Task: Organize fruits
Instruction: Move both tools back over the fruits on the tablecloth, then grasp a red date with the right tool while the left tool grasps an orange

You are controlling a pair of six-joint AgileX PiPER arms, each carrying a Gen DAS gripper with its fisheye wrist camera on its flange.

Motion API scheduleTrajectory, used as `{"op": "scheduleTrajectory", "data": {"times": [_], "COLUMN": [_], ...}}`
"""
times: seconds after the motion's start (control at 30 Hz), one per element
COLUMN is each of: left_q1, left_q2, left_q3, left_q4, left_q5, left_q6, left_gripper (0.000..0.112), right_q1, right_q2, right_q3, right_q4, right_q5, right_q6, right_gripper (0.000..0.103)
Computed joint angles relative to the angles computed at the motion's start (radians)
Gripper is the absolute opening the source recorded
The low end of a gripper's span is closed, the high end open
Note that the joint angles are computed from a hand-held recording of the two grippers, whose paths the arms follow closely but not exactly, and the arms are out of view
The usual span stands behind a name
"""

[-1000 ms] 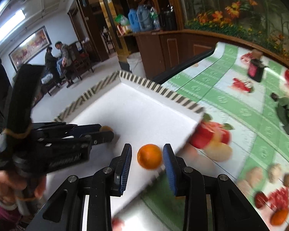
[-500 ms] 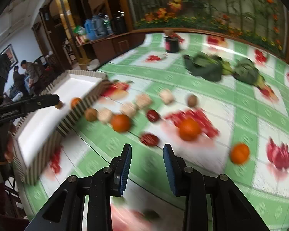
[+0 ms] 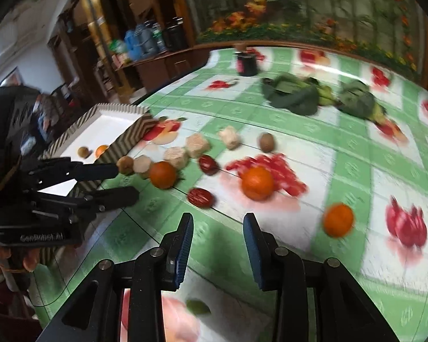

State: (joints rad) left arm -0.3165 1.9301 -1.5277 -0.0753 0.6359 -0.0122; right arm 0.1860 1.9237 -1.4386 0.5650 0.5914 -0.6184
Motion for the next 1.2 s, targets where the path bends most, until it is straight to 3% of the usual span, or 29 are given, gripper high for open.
{"op": "scheduleTrajectory", "data": {"times": [0.17, 0.3, 0.4, 0.43, 0.57, 0.73, 0.8, 1.0, 1.2], "left_q1": [0.013, 0.006, -0.006, -0.012, -0.036, -0.034, -0.033, -0.033, -0.043], "left_q2": [-0.007, 0.017, 0.04, 0.049, 0.093, 0.096, 0.102, 0.115, 0.133], "left_q3": [0.001, -0.028, -0.056, -0.068, -0.126, -0.134, -0.143, -0.158, -0.187], "left_q4": [-0.01, -0.015, -0.017, -0.01, 0.027, 0.034, 0.037, 0.028, 0.035], "left_q5": [0.001, 0.014, 0.027, 0.032, 0.055, 0.061, 0.07, 0.079, 0.093], "left_q6": [0.005, 0.009, 0.008, 0.002, -0.033, -0.041, -0.046, -0.038, -0.044], "left_gripper": [0.056, 0.056, 0.056, 0.056, 0.056, 0.056, 0.056, 0.056, 0.056], "right_q1": [0.036, 0.062, 0.074, 0.075, 0.041, 0.005, 0.017, 0.038, 0.026], "right_q2": [0.125, 0.169, 0.161, 0.151, 0.088, 0.11, 0.11, 0.153, 0.153], "right_q3": [-0.16, -0.193, -0.169, -0.156, -0.062, -0.083, -0.078, -0.161, -0.155], "right_q4": [-0.055, -0.126, -0.17, -0.179, -0.085, 0.045, 0.03, -0.088, -0.054], "right_q5": [0.07, 0.035, 0.004, -0.002, -0.047, 0.01, -0.012, 0.027, 0.033], "right_q6": [0.044, 0.08, 0.099, 0.097, 0.014, -0.1, -0.099, 0.011, -0.005], "right_gripper": [0.035, 0.035, 0.027, 0.018, 0.018, 0.018, 0.018, 0.02, 0.019]}}
